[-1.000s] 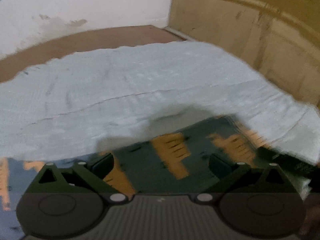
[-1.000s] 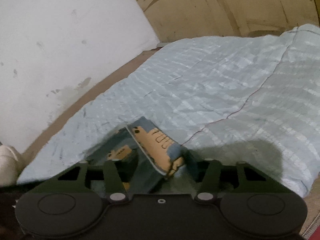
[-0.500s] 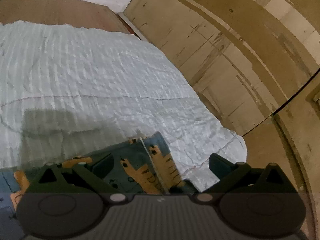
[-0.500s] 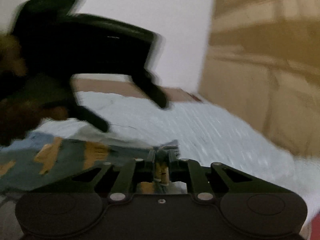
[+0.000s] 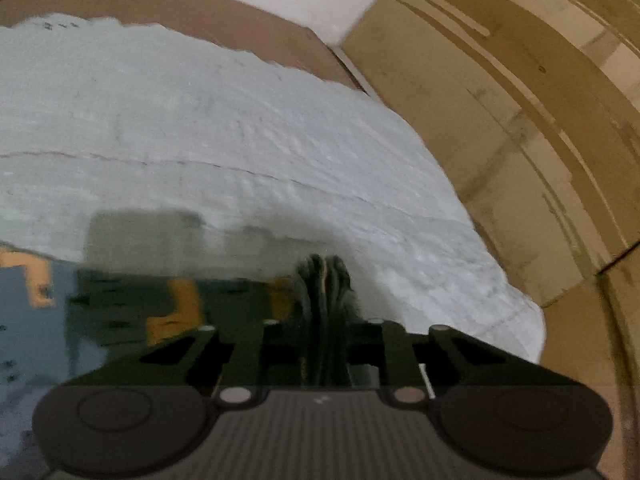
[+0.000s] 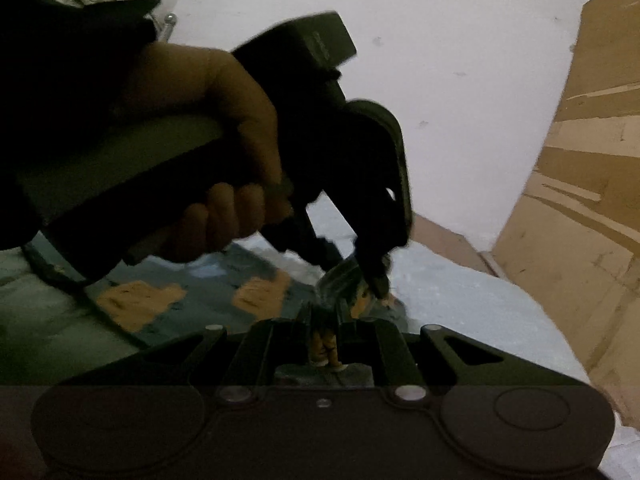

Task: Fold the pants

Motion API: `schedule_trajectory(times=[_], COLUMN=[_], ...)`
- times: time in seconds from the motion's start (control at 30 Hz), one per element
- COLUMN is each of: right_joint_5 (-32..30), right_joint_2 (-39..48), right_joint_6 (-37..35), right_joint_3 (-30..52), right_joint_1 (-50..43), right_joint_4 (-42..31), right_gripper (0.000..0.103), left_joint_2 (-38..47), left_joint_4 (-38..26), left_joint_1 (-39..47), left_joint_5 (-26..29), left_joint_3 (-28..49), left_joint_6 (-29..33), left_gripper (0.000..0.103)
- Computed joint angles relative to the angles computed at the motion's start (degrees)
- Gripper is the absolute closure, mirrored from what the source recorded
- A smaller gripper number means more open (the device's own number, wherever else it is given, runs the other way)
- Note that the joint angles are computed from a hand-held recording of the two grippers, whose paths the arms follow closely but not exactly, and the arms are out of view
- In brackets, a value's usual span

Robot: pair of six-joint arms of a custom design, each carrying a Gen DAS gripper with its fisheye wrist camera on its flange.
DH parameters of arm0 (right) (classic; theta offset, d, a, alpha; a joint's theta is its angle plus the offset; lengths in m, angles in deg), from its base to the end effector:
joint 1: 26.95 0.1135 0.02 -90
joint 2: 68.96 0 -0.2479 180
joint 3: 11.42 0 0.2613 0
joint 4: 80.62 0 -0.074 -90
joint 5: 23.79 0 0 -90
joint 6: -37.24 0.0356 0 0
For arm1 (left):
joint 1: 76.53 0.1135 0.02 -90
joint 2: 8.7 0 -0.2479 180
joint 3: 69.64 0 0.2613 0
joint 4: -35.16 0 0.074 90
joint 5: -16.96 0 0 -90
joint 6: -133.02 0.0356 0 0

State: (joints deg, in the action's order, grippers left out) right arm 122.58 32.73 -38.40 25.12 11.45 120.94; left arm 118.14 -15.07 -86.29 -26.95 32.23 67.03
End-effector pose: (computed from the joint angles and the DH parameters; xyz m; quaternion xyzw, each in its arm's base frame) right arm 0.2127 0.1308 0.0545 0.0133 0.8311 -0.2346 0.5040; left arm 0.4201 -0.0983 0.1062 0.3133 0.8586 -0.3705 0.1658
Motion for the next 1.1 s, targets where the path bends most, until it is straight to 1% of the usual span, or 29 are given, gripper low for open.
schedule_trajectory(times=[0.03, 0.17, 0.23, 0.33, 0.4, 0.53, 0.57, 0.6, 0.63, 0.67, 0.7, 0.77, 0.83, 1.0, 1.03, 1.07, 1.1], right_joint_5=[-0.39, -2.81, -4.03, -5.42, -5.59, -5.23, -4.69, -4.83, -4.49, -4.08, -4.34, -4.4, -4.98, -7.37, -8.23, -8.14, -7.59], right_joint_2=[0.27, 2.98, 4.25, 5.24, 6.28, 5.95, 5.5, 5.33, 5.19, 4.78, 5.75, 5.44, 4.95, 4.28, 4.2, 4.01, 3.99], right_joint_6=[0.31, 2.03, 3.56, 4.8, 4.7, 4.83, 5.44, 4.97, 5.34, 5.89, 5.51, 6.27, 6.82, 10.35, 11.01, 12.06, 13.07], right_joint_3=[0.33, 2.83, 4.04, 4.97, 5.38, 6.04, 6.0, 5.58, 5.66, 5.23, 5.27, 4.99, 4.47, 3.96, 3.81, 3.82, 4.12], right_joint_1=[0.33, 0.2, -0.14, -1.01, -1.36, -1.28, -0.8, -1.29, -1.21, -0.95, -1.54, -1.7, -1.99, -2.94, -3.28, -3.03, -2.86], right_joint_4=[-0.21, -0.9, -2.04, -2.85, -2.1, -3.0, -3.9, -3.32, -3.96, -4.41, -3.16, -3.34, -3.03, -2.97, -2.67, -3.1, -3.85], right_gripper=[0.092, 0.092, 0.092, 0.091, 0.091, 0.09, 0.088, 0.086, 0.081, 0.081, 0.078, 0.067, 0.065, 0.066, 0.071, 0.079, 0.084], left_joint_2=[-0.79, -2.03, -1.5, -0.72, -0.81, -1.22, -1.45, -1.68, -1.94, -2.12, -2.36, -2.82, -3.14, -4.23, -4.53, -4.83, -5.17], left_joint_4=[1.73, 6.67, 7.18, 7.87, 8.06, 8.79, 9.1, 9.25, 9.59, 9.56, 9.44, 9.35, 9.24, 9.76, 9.99, 10.33, 10.53], left_joint_1=[0.23, -0.53, -1.48, -1.91, -1.73, -1.58, -1.63, -1.65, -1.68, -1.67, -1.67, -1.67, -1.63, -1.5, -1.49, -1.51, -1.47], left_joint_5=[-0.98, -6.88, -10.15, -11.56, -11.25, -10.97, -10.9, -10.79, -10.69, -10.55, -10.49, -10.47, -10.35, -10.18, -10.11, -10.06, -9.99], left_joint_3=[-1.32, -4.52, -4.45, -4.21, -4.47, -5.23, -5.56, -5.75, -6.12, -6.22, -6.31, -6.58, -6.7, -7.81, -8.14, -8.49, -8.8], left_joint_6=[0.04, 0.4, 0.05, -0.67, -0.63, -0.46, -0.58, -0.58, -0.58, -0.32, -0.1, 0.09, 0.05, 0.32, 0.27, 0.02, -0.1], left_gripper=[0.09, 0.09, 0.089, 0.088, 0.088, 0.088, 0.088, 0.088, 0.089, 0.09, 0.091, 0.091, 0.091, 0.092, 0.092, 0.092, 0.092])
